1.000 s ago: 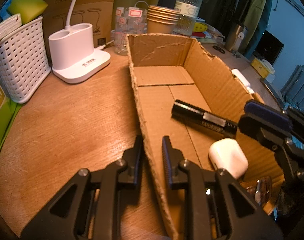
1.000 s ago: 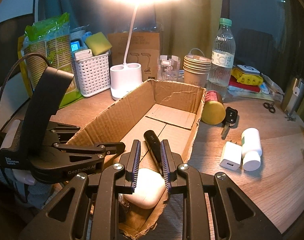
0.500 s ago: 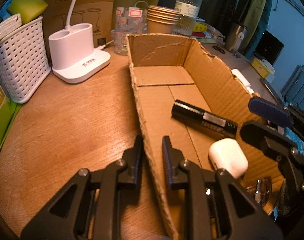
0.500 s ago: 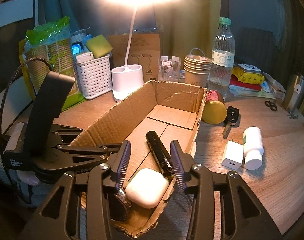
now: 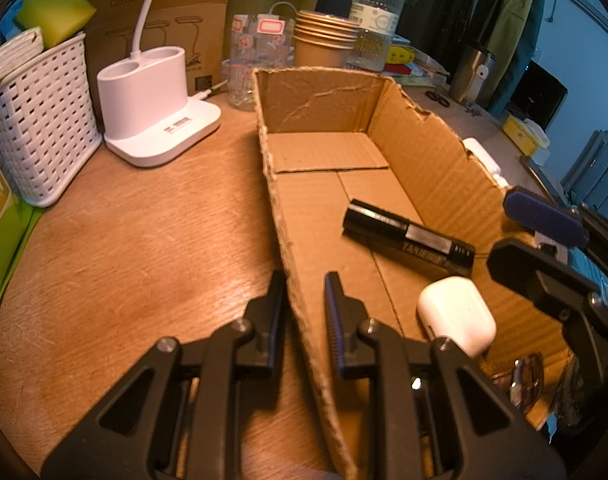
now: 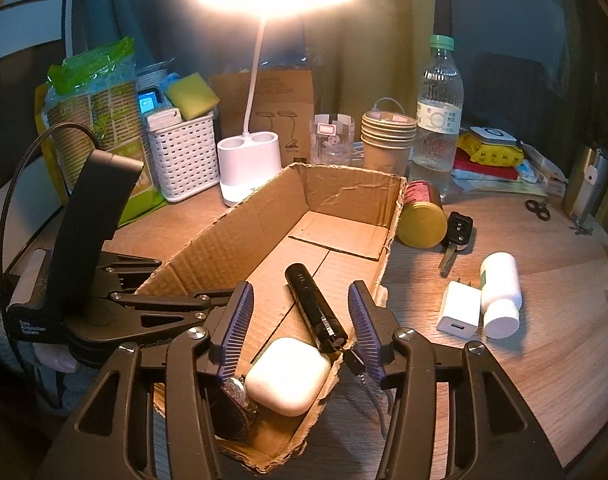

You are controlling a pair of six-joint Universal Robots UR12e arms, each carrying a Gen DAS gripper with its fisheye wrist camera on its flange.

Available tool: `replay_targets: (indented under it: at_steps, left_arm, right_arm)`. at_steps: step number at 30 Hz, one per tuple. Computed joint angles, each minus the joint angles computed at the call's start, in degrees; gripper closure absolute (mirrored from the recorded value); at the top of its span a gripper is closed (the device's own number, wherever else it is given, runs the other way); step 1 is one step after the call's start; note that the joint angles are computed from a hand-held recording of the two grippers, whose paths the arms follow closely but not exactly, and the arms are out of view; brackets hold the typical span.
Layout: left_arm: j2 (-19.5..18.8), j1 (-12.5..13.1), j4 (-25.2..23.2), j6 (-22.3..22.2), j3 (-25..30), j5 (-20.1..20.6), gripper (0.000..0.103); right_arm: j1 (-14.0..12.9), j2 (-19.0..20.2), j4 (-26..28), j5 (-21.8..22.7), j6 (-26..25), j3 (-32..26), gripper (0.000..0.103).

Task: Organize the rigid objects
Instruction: 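Lower the flashlight into the box and open the right gripper, then move the right gripper to the white pill bottle and close on it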

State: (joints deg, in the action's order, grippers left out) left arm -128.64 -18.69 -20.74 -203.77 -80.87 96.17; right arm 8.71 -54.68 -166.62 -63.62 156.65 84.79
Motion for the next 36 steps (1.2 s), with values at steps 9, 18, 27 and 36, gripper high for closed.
replay_targets:
  at_steps: [9,18,27,36]
  left_arm:
    - [0.0,0.0,0.0,0.0,0.0,0.0,0.082]
    - [0.0,0.0,0.0,0.0,0.0,0.0,0.082]
    - [0.0,0.0,0.0,0.0,0.0,0.0,0.082]
    - [0.0,0.0,0.0,0.0,0.0,0.0,0.082]
  right_arm:
    - [-0.2,0.0,-0.8,-0.1,0.8,0.0,0.049]
    - [-0.5,-0.1,-2.2,-0.7,2.6,0.1,0.048]
    - [-1.0,0.1,-2.9,-1.8,4.2,-0.2,0.048]
    - [-1.5,0.5,-3.8,-3.5,5.8,-0.7,0.048]
